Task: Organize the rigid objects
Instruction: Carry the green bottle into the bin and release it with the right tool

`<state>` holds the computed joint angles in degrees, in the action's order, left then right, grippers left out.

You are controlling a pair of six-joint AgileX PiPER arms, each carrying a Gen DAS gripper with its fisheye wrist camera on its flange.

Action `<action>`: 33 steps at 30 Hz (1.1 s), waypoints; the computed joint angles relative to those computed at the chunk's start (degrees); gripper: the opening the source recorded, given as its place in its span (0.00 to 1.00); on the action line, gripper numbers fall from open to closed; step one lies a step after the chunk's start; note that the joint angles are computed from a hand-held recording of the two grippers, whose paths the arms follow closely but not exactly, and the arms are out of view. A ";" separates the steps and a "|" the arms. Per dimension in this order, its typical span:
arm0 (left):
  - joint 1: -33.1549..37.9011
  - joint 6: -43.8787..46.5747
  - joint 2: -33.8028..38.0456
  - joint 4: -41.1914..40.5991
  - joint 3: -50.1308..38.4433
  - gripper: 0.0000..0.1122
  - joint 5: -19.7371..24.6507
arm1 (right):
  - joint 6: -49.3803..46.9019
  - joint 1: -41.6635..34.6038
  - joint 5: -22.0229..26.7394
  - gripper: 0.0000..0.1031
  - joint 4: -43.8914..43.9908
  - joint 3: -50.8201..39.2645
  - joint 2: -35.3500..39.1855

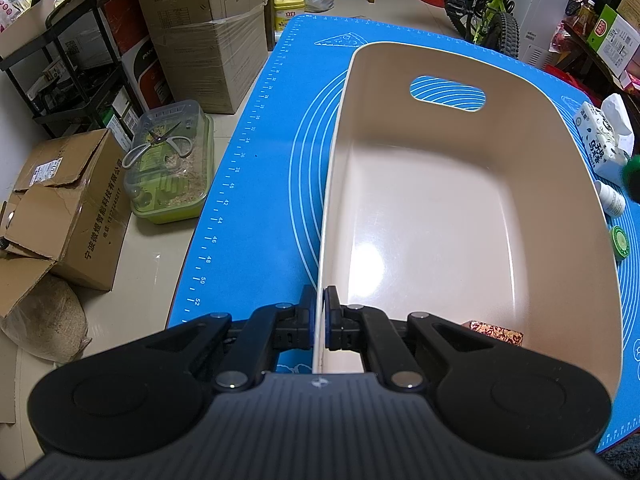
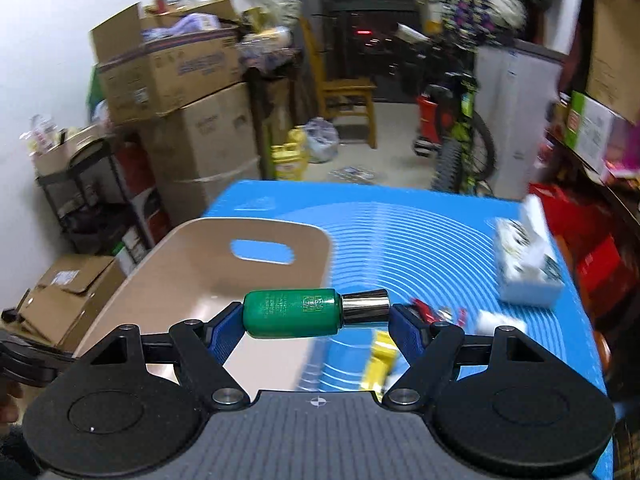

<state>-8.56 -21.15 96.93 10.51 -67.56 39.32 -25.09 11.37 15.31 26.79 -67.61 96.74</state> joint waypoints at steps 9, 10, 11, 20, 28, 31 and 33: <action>-0.08 -0.04 0.04 -0.02 -0.08 0.05 0.07 | 7.82 6.70 2.21 0.76 -8.20 -6.22 6.36; -0.06 0.01 0.02 -0.10 -0.09 0.05 0.09 | 8.62 7.20 2.75 0.76 -9.41 -6.85 7.03; -0.08 0.03 0.04 -0.11 -0.12 0.05 0.11 | 9.44 7.71 3.22 0.76 -10.67 -7.55 7.80; -0.17 -0.11 0.10 -0.09 -0.18 0.05 0.14 | 17.12 11.74 10.49 0.76 -21.52 -14.14 14.75; -0.15 -0.03 0.13 -0.14 -0.21 0.05 0.13 | 17.53 13.68 17.30 0.77 -23.37 -18.17 18.27; -0.15 -0.01 0.13 -0.09 -0.20 0.05 0.13 | 15.47 12.64 15.95 0.79 -19.29 -17.02 17.25; -0.13 0.02 0.13 -0.15 -0.22 0.05 0.14 | 12.29 11.69 14.98 0.79 -15.41 -16.00 16.26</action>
<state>-8.69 -21.13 97.06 10.37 -67.78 39.46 -12.80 23.06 30.29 11.39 -83.61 113.00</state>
